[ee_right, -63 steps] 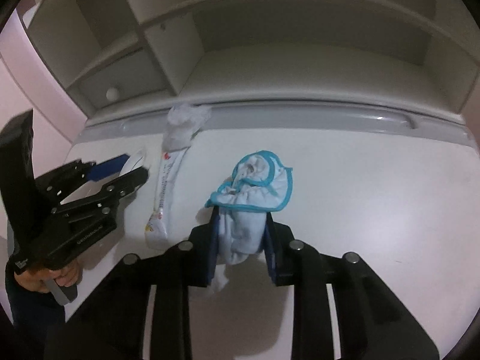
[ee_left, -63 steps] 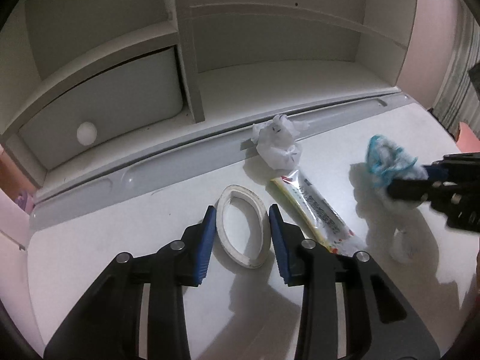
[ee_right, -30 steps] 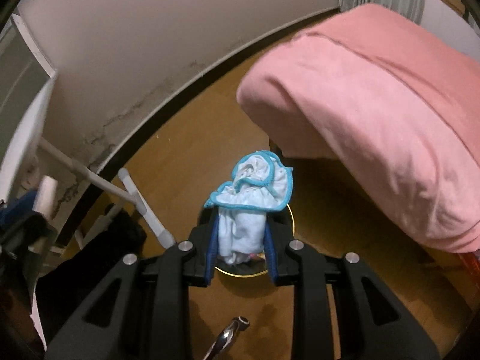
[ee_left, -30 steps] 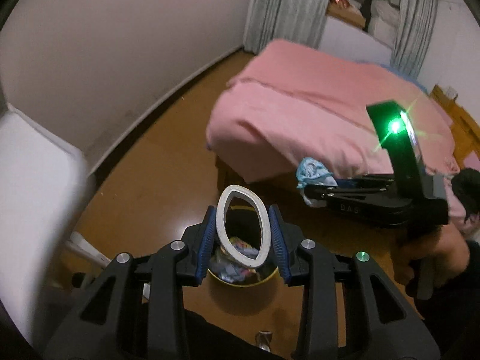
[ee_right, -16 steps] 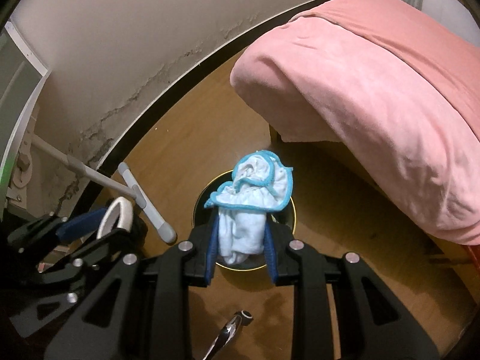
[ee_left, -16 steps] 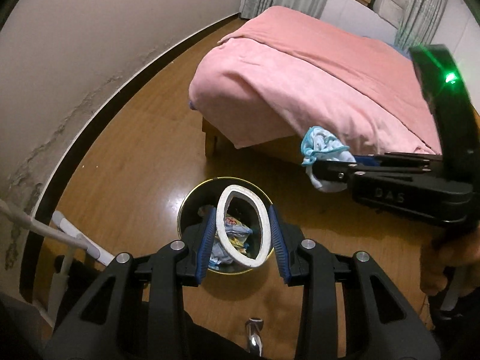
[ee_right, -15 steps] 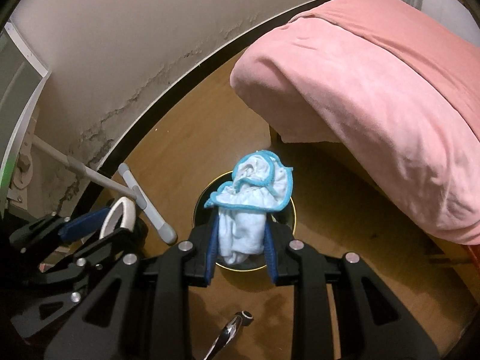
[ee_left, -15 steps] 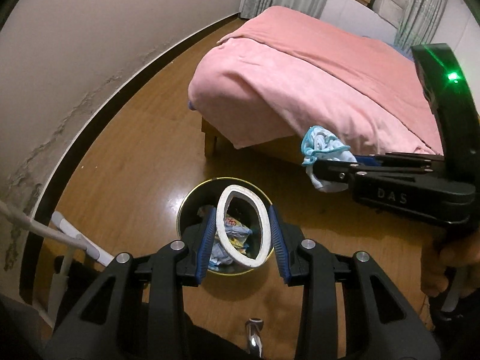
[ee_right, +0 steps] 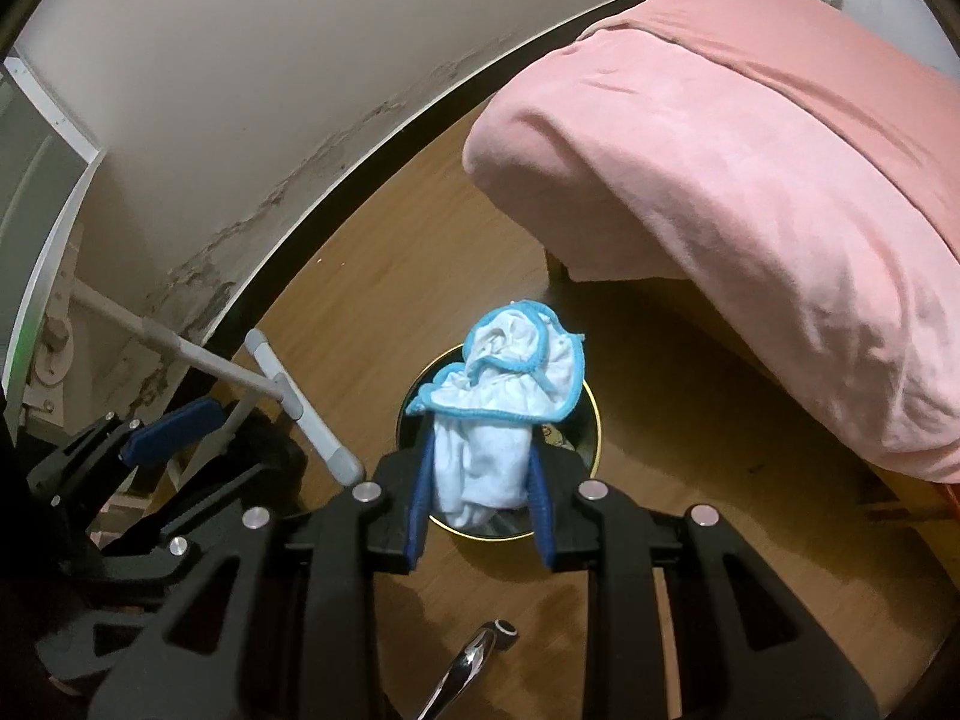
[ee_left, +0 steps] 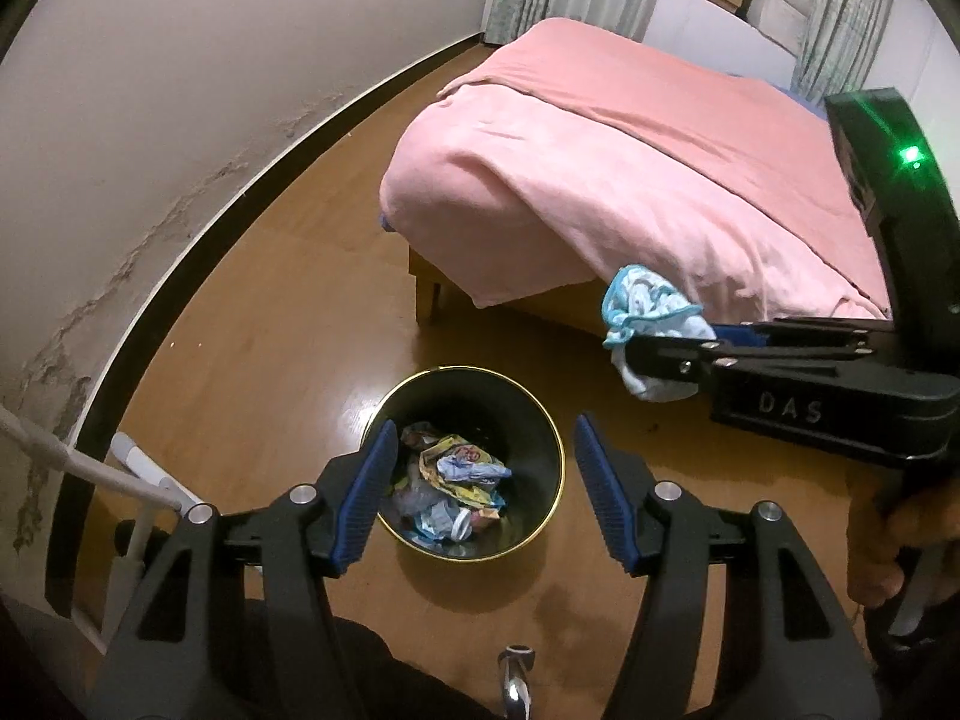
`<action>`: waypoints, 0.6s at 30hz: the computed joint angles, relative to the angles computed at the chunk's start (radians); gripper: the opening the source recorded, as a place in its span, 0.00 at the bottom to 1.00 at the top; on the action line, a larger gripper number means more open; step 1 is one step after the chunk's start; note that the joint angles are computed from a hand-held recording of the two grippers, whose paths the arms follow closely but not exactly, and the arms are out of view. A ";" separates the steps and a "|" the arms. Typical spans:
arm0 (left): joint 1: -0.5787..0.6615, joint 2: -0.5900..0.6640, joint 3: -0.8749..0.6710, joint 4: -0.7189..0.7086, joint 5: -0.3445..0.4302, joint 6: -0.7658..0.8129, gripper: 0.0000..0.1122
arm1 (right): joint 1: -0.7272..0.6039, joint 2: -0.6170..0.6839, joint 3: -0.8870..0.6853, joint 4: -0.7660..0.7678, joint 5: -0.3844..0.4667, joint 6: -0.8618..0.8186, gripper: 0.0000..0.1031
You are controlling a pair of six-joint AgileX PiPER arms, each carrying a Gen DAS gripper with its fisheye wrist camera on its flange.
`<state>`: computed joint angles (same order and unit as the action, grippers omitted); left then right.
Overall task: Collect trash
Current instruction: 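Carry the tape ring and white-blue cloth to the bin and release both, then move both tools back over the desk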
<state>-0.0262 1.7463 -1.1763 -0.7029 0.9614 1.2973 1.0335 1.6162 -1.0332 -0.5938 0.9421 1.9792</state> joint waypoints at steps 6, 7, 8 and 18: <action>0.046 -0.038 0.004 -0.010 0.037 0.020 0.53 | 0.002 0.026 -0.042 -0.023 -0.006 -0.022 0.34; 0.057 -0.044 0.003 -0.012 0.044 0.025 0.55 | -0.002 0.033 -0.057 -0.018 -0.002 -0.036 0.51; 0.068 -0.054 0.002 -0.014 0.051 0.029 0.56 | -0.002 0.041 -0.071 -0.020 0.008 -0.043 0.59; 0.208 -0.128 -0.081 0.006 0.150 0.000 0.71 | 0.021 0.063 -0.174 -0.054 0.109 -0.079 0.64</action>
